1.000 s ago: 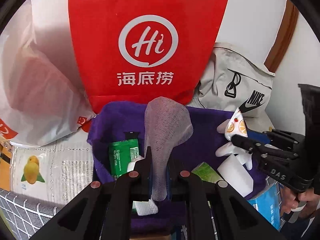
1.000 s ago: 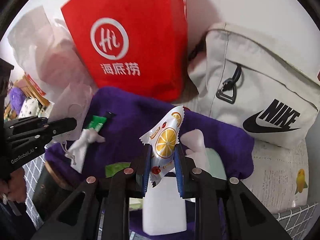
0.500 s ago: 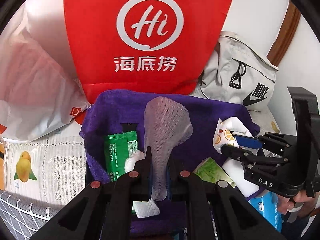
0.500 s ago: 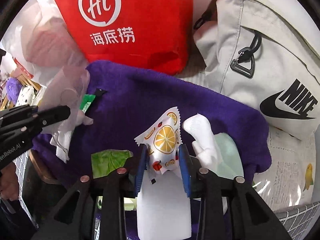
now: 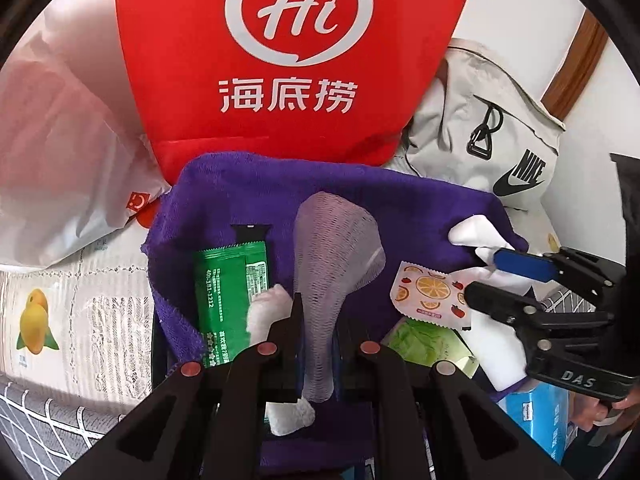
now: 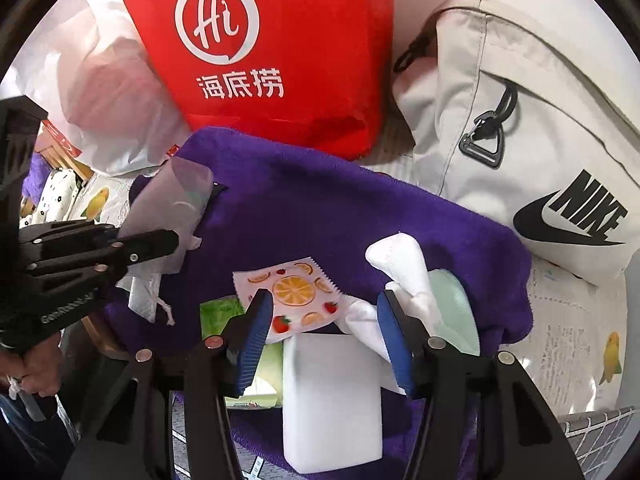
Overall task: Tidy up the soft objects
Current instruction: 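Lower the mesh bag and orange-print packet onto the purple towel and open both tools, then move both tools back toward the yellow pouch and black watch strap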
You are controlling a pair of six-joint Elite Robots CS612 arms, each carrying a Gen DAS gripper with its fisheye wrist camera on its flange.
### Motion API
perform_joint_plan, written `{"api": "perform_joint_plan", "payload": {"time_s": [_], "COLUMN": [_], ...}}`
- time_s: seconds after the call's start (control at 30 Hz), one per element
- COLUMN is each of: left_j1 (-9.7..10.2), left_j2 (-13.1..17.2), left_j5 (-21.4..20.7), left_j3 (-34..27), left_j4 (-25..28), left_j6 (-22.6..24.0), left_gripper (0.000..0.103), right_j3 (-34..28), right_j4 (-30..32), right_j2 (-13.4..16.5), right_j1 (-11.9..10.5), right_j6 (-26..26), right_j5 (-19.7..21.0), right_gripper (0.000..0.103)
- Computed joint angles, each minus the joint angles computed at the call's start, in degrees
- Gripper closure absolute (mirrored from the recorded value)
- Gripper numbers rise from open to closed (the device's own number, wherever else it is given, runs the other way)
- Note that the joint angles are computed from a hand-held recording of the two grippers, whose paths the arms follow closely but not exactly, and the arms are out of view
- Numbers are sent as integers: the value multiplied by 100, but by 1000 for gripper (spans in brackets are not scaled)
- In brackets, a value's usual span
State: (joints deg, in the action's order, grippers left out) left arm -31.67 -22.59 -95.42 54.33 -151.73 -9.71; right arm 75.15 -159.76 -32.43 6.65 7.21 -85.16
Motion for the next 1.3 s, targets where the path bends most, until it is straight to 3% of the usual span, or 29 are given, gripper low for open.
{"api": "perform_joint_plan", "payload": {"time_s": [0.2, 0.27, 0.43, 0.53, 0.57, 0.83, 0.97, 1.3], "left_j1": [21, 27, 20, 8, 8, -18, 14, -49], "left_j2": [56, 76, 70, 22, 9, -93, -218, -523], "left_j5": [-28, -78, -216, -246, -269, -201, -585, -346], "left_j3": [-84, -117, -84, -3, 16, 53, 215, 633], "left_j4": [108, 148, 7, -143, -189, 22, -254, -637], "left_j6": [-109, -137, -98, -40, -36, 54, 93, 231], "left_gripper": [89, 78, 61, 39, 38, 37, 35, 35], "right_j3": [128, 142, 197, 237, 244, 275, 339, 791], "right_j4": [-162, -176, -205, -242, -244, -268, -349, -779], "right_j2": [-101, -123, -171, -202, -208, -256, -323, -641], "right_j1": [-39, -53, -74, -77, -76, -65, -58, -87], "right_j6": [53, 72, 119, 92, 90, 42, 19, 274], "right_j5": [-65, -96, -133, -152, -158, -205, -299, -429], "right_gripper": [49, 49, 49, 49, 49, 49, 49, 49]}}
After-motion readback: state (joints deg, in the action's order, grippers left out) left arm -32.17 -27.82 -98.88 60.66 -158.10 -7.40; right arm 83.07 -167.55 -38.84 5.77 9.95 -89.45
